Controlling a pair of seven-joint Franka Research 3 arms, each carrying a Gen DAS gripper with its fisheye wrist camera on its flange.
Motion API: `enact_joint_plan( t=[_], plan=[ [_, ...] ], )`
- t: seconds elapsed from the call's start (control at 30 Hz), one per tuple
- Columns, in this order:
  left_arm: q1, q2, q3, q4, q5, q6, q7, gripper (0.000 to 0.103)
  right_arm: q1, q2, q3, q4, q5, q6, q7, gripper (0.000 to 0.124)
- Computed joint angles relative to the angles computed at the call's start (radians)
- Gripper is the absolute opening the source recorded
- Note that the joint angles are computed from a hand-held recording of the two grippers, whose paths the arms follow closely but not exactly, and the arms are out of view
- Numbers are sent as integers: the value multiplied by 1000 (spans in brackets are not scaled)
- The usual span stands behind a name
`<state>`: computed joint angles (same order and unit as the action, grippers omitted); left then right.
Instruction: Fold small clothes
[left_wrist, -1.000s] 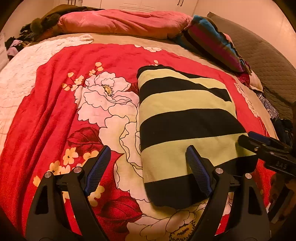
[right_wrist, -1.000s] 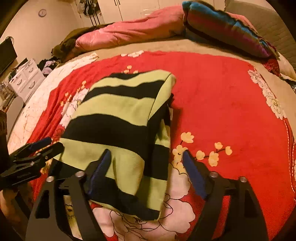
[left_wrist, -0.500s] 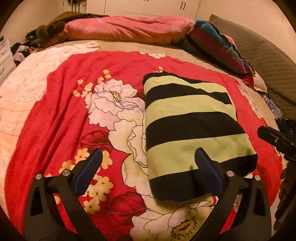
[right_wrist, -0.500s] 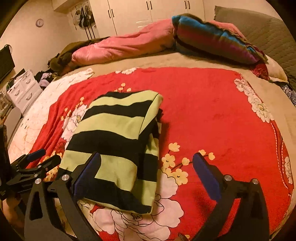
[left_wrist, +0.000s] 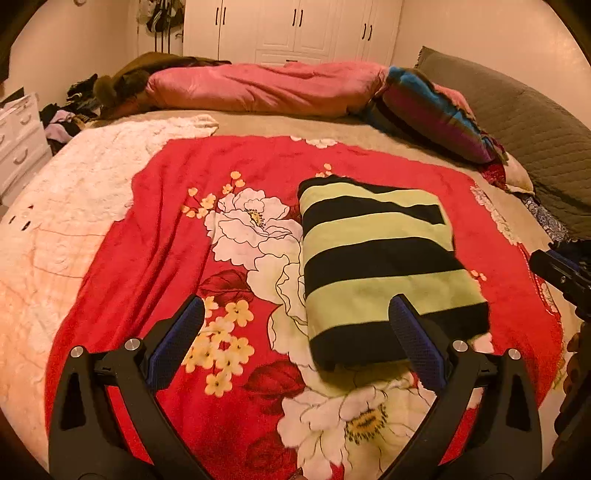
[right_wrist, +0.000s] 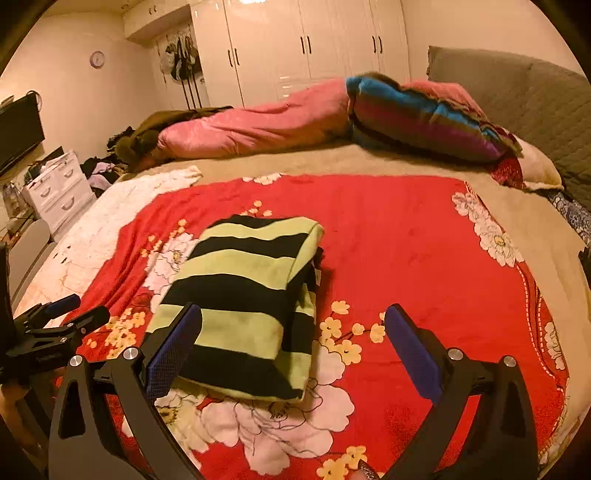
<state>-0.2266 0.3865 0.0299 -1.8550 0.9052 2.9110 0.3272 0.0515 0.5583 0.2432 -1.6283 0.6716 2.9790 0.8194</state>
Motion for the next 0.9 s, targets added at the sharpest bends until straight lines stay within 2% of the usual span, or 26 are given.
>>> enact_joint_plan(
  t=[0.13,0.3,0.47,0.7,0.9],
  plan=[
    [-21,-64,7,-63,65,-19,-53,94,-45,-53,61,-71,60,33,-76,99],
    [12,-129,-36,-140,79,-16,-66,94,-78,-122,108,-163,158,64,-179,99],
    [39,-189,-79,-213,61,-19,-58,94,-86,-187,122,-243,285,65,-289,99],
    [60,-243,-115,-293,-5,9,-41,94,-34,-262,83,-351,427,68,-375,99],
    [62,-242,-131,-316,-25,-6,-44,94,61,-283,2,-411,408,87,-367,99]
  ],
)
